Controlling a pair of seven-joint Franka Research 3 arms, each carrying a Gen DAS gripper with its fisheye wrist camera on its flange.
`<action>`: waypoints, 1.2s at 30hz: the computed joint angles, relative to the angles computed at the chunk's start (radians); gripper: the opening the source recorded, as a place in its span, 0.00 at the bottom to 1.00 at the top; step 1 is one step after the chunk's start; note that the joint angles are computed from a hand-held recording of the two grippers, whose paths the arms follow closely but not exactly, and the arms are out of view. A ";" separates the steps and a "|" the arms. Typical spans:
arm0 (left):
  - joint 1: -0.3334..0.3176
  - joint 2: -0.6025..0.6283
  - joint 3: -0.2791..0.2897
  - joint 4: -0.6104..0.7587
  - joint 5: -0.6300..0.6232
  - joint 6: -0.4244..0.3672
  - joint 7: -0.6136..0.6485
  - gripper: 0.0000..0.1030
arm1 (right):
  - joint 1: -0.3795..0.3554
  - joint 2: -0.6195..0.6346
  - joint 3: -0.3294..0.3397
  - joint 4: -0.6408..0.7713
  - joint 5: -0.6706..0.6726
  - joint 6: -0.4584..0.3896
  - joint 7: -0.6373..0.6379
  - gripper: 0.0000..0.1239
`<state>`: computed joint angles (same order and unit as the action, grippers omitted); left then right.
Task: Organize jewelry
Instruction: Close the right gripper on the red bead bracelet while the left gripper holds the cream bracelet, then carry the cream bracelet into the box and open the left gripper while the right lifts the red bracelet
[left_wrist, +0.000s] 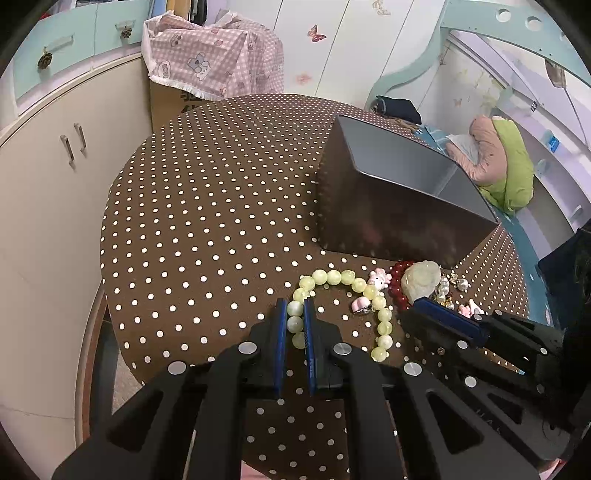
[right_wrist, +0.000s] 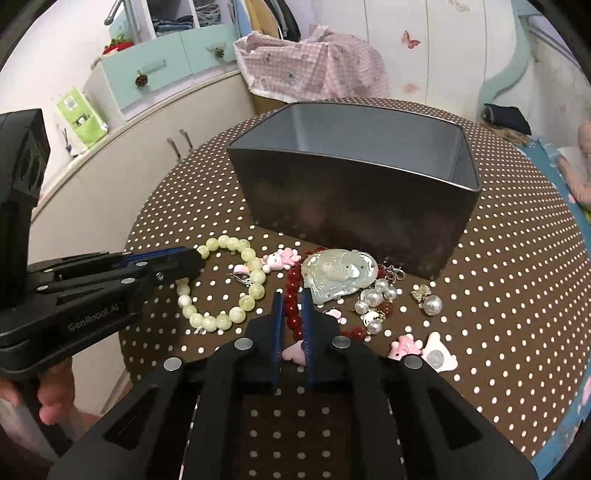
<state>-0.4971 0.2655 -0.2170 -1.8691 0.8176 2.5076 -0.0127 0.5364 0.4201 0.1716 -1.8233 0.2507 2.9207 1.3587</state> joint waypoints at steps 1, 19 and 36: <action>0.000 0.001 0.000 0.002 0.000 -0.003 0.003 0.08 | 0.044 0.000 -0.045 -0.005 -0.049 0.018 0.032 0.09; -0.012 -0.025 -0.005 -0.004 0.053 0.012 -0.029 0.08 | -0.048 -0.032 0.054 -0.047 0.066 0.061 0.017 0.07; -0.024 -0.038 -0.009 0.074 0.161 0.036 -0.017 0.08 | -0.074 -0.177 0.066 -0.128 0.210 0.175 -0.063 0.07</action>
